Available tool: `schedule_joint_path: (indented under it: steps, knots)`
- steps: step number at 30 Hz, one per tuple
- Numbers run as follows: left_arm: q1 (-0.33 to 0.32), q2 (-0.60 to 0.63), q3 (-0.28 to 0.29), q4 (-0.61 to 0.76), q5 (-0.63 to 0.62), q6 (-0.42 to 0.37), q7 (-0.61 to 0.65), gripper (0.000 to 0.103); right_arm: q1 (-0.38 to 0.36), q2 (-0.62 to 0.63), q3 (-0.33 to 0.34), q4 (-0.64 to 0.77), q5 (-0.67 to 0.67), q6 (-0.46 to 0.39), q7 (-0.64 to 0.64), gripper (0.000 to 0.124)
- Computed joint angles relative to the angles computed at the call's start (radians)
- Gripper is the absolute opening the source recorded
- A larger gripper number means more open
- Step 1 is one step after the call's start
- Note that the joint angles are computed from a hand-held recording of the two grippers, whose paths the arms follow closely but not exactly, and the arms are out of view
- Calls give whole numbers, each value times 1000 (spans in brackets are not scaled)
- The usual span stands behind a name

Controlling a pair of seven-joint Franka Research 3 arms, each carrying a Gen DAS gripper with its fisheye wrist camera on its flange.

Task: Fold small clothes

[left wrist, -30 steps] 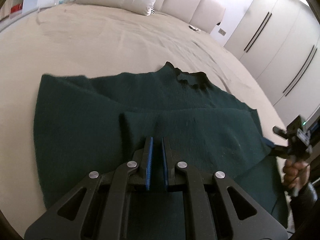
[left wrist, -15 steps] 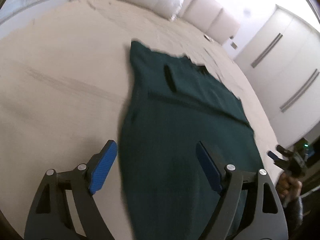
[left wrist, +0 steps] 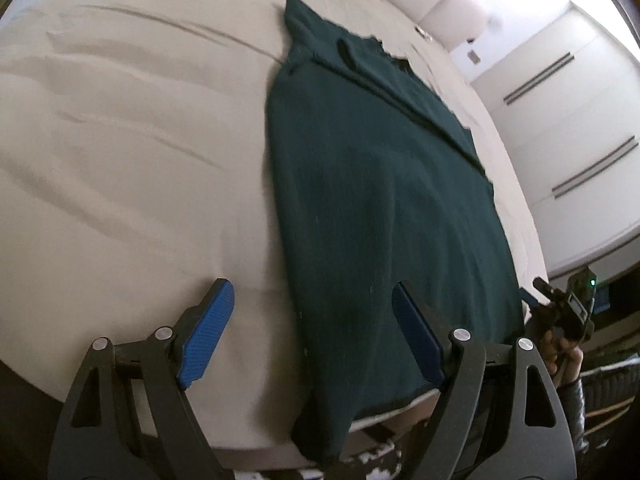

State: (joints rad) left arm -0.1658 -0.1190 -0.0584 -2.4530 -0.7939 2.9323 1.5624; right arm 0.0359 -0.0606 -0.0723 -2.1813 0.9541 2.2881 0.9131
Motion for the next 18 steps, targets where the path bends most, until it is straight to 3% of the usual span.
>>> schedule_joint_path:
  steps: [2, 6, 10, 11, 13, 15, 18]
  knots:
    - [-20, -32, 2, -35, -45, -6, 26, 81, -2, -1, -3, -7, 11, -10, 1, 80]
    - [-50, -53, 39, -33, -164, -92, 119, 80, -9, -8, -10, -14, 29, -39, -4, 80]
    - [-46, -57, 28, -35, -253, -134, 189, 80, -16, -2, -13, -7, 25, -56, 1, 77]
    - [-42, -56, 22, -38, -265, -132, 194, 77, -19, -1, -15, -6, 25, -65, 6, 77]
    - [-31, -49, 17, -31, -278, -138, 200, 61, -26, -6, -19, -8, 14, -86, 13, 77]
    - [-12, -29, 16, -11, -284, -168, 205, 31, -30, -15, -20, -11, -7, -95, 18, 75]
    - [11, -9, 4, 9, -273, -197, 213, 30, -38, -16, -26, -6, -26, -124, 26, 75]
